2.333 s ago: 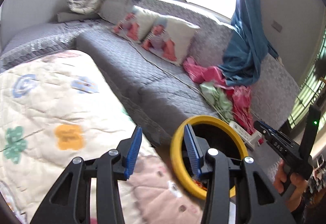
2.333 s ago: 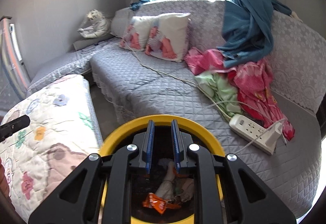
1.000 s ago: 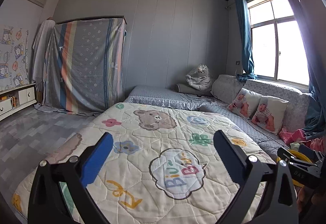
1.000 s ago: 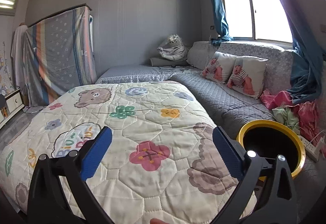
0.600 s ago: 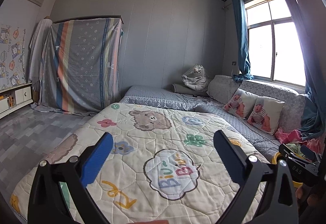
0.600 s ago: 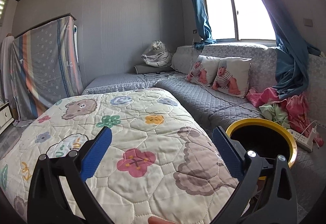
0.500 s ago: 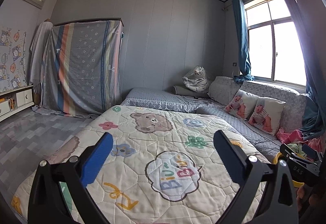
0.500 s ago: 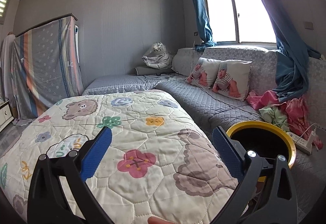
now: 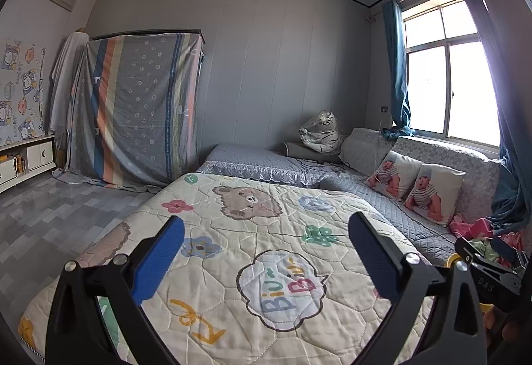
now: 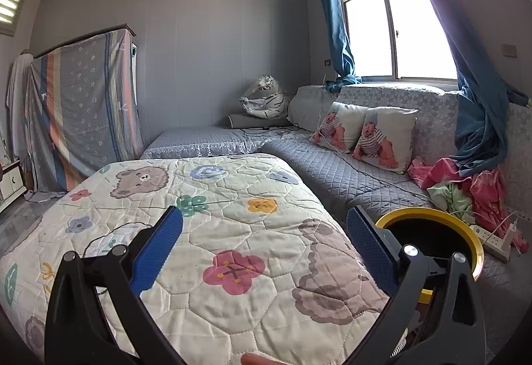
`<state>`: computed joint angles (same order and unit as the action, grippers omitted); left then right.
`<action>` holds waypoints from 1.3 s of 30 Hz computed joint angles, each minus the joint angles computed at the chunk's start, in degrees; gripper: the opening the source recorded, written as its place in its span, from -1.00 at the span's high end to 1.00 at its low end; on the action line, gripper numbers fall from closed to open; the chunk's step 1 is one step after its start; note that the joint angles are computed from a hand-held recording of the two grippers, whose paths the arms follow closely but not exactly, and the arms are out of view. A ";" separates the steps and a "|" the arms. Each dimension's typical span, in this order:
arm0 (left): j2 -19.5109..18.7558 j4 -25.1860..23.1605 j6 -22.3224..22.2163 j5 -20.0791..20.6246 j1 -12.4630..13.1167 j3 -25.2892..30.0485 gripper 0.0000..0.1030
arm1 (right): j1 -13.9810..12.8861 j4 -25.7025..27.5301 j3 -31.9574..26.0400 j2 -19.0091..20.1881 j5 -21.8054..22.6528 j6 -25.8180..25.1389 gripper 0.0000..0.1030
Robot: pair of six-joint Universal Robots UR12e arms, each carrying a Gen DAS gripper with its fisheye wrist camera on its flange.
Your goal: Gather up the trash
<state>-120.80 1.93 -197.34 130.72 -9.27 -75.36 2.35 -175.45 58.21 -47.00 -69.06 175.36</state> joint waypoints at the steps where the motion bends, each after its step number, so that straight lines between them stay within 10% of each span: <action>1: -0.01 0.18 -0.09 -0.20 0.00 -0.02 -0.85 | 0.00 -0.04 -0.01 0.01 0.10 0.09 -0.84; 39: -0.21 -0.14 0.08 -1.25 -0.10 -0.02 -0.85 | 0.03 1.96 -0.15 0.18 0.00 1.52 -0.84</action>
<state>-121.01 1.79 -197.26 129.47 -9.36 -75.38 2.39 -173.49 58.07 -46.82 -69.06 176.87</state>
